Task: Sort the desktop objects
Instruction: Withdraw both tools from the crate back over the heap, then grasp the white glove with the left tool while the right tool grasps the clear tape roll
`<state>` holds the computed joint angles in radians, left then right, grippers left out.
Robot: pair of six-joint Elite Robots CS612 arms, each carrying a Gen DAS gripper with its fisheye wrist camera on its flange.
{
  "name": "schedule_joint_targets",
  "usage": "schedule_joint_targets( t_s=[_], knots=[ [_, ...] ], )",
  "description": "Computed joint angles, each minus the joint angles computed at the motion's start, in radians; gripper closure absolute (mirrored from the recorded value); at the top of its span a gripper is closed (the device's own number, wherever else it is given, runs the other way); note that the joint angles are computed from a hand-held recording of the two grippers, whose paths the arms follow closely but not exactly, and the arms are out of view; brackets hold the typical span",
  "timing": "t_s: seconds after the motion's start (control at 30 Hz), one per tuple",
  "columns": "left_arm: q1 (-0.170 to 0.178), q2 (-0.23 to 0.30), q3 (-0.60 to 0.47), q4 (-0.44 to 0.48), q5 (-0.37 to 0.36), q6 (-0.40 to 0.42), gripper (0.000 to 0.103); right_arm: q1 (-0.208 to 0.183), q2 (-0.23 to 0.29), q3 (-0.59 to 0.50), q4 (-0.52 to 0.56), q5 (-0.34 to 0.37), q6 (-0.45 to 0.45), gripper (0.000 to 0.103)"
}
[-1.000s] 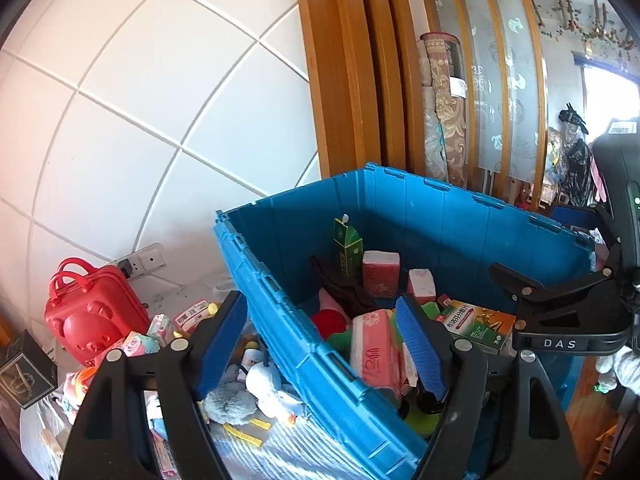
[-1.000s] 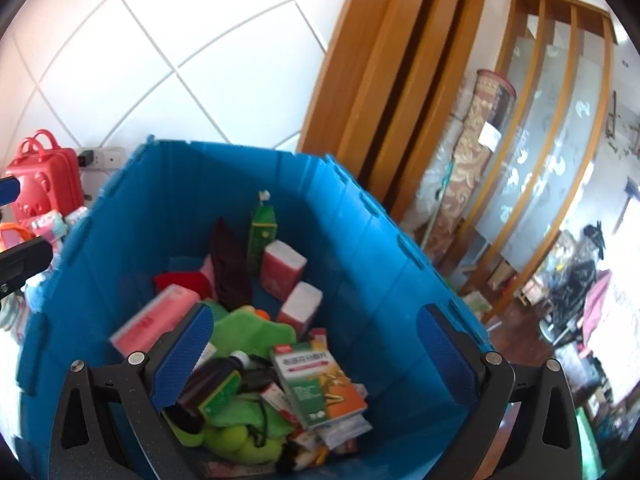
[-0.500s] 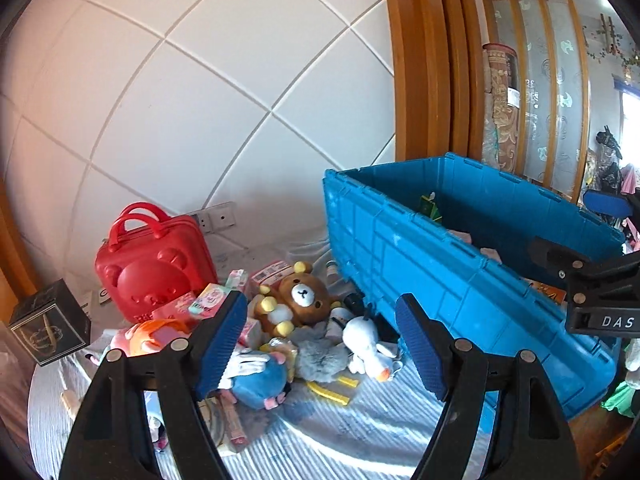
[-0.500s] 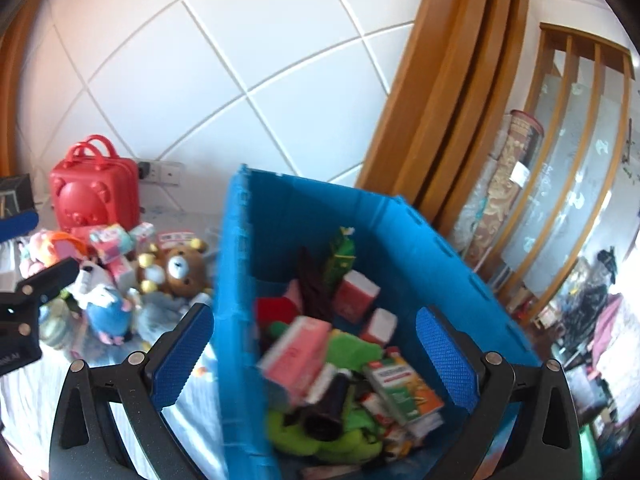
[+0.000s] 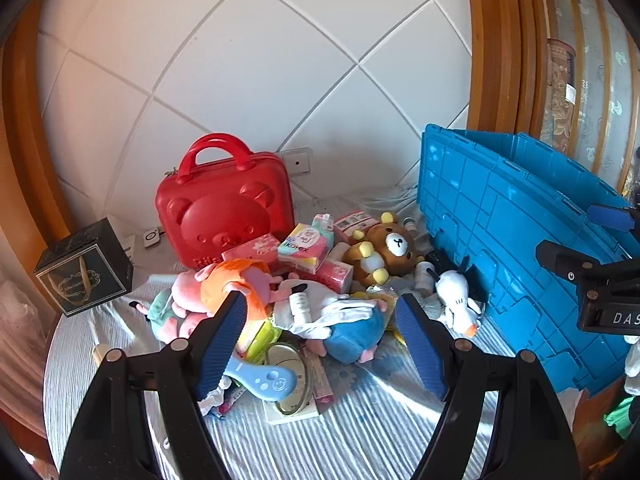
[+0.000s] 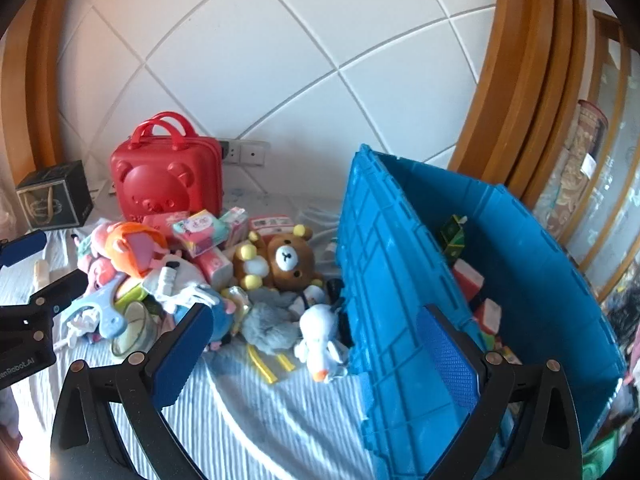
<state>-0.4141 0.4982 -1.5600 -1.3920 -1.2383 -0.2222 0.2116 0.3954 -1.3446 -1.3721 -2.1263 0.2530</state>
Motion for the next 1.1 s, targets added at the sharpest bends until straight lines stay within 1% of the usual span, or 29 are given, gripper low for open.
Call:
schedule_joint_targets(
  t_s=[0.2,0.37,0.43,0.5,0.67,0.73,0.83,0.93,1.1],
  knots=[
    [0.035,0.01,0.001,0.041,-0.016,-0.041,0.026,-0.009,-0.007,0.057,-0.002,0.069,0.034,0.0],
    [0.08,0.04,-0.019,0.084,-0.041,-0.088,0.026,-0.019,-0.007,0.093,0.021,0.116,0.057,0.0],
    [0.103,0.054,-0.03,0.126,-0.041,-0.118,0.026,-0.025,-0.005,0.102,0.032,0.131,0.065,0.0],
    [0.128,0.07,-0.041,0.176,-0.024,-0.154,0.026,-0.033,-0.003,0.111,0.048,0.148,0.079,0.0],
    [0.186,0.09,-0.046,0.319,0.007,-0.255,0.026,-0.051,0.004,0.138,0.081,0.202,0.119,0.0],
    [0.202,0.1,-0.05,0.359,0.011,-0.286,0.026,-0.056,0.006,0.149,0.092,0.221,0.133,0.0],
    [0.216,0.11,-0.047,0.389,0.018,-0.313,0.026,-0.061,0.006,0.167,0.106,0.242,0.149,0.0],
    [0.227,0.114,-0.03,0.378,-0.033,-0.331,0.026,-0.065,0.002,0.188,0.116,0.26,0.162,0.0],
    [0.219,0.108,0.03,0.333,-0.104,-0.272,0.026,-0.069,-0.007,0.219,0.126,0.279,0.17,0.0]
  ],
)
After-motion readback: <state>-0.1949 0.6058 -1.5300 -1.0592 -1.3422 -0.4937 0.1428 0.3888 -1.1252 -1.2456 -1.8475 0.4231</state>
